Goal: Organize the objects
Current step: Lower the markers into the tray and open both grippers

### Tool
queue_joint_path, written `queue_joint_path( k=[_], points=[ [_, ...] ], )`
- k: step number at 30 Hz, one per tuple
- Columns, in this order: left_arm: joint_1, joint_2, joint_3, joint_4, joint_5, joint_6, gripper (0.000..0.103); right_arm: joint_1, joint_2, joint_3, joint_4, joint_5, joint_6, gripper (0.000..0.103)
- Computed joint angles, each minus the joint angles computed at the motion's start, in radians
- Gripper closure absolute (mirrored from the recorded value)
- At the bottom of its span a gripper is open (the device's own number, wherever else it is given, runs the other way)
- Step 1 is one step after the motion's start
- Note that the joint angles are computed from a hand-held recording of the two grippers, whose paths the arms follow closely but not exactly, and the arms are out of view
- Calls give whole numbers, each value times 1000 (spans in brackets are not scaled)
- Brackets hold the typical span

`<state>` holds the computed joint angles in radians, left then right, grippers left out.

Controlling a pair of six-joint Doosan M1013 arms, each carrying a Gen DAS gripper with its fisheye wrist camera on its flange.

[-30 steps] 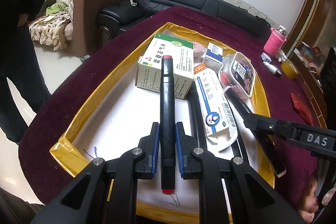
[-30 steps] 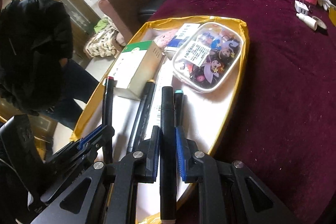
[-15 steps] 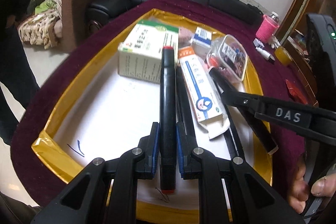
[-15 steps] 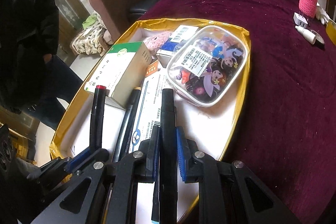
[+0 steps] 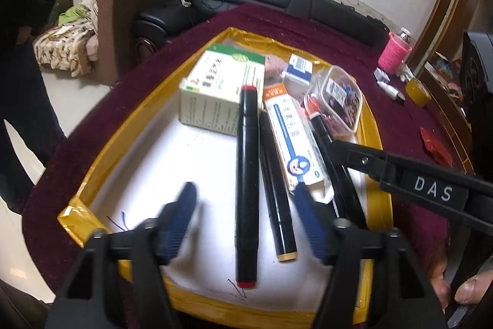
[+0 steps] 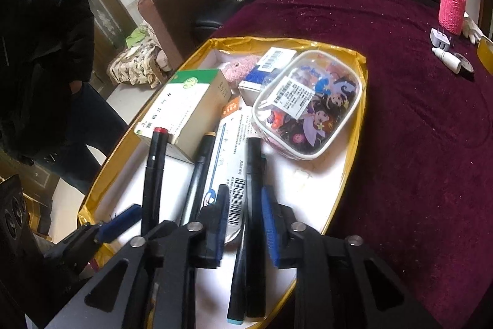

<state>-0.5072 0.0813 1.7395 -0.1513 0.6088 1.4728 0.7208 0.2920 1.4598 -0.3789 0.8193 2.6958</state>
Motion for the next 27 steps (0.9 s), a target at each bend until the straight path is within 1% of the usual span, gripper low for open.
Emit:
queue_joint_path(
  k=[1,5,7,9,12,15,18,27],
  points=[
    [-1,-3,1,6,-5,-8,28,1,-3,3,-7,-3,7,71],
    [-14,-14,2,96,-18,-94,19,5,-20,19,-28,-20,39,64],
    [-21,-20,2,140,-23,-136,17,8,-29,28,-42,-28,60,58],
    [-27,-25,2,181,-25,-166,16,10,-40,40,-59,-36,84,46],
    [-38,-31,5,241,-29,-207,15,13,-57,60,-83,-50,125,36],
    [-46,-33,4,264,-23,-222,14,13,-72,77,-95,-56,153,31],
    [-54,-33,2,275,-11,-224,14,12,-84,92,-102,-64,173,28],
    [-92,-39,-3,356,13,-264,14,7,-116,137,-112,-88,216,26]
  ],
)
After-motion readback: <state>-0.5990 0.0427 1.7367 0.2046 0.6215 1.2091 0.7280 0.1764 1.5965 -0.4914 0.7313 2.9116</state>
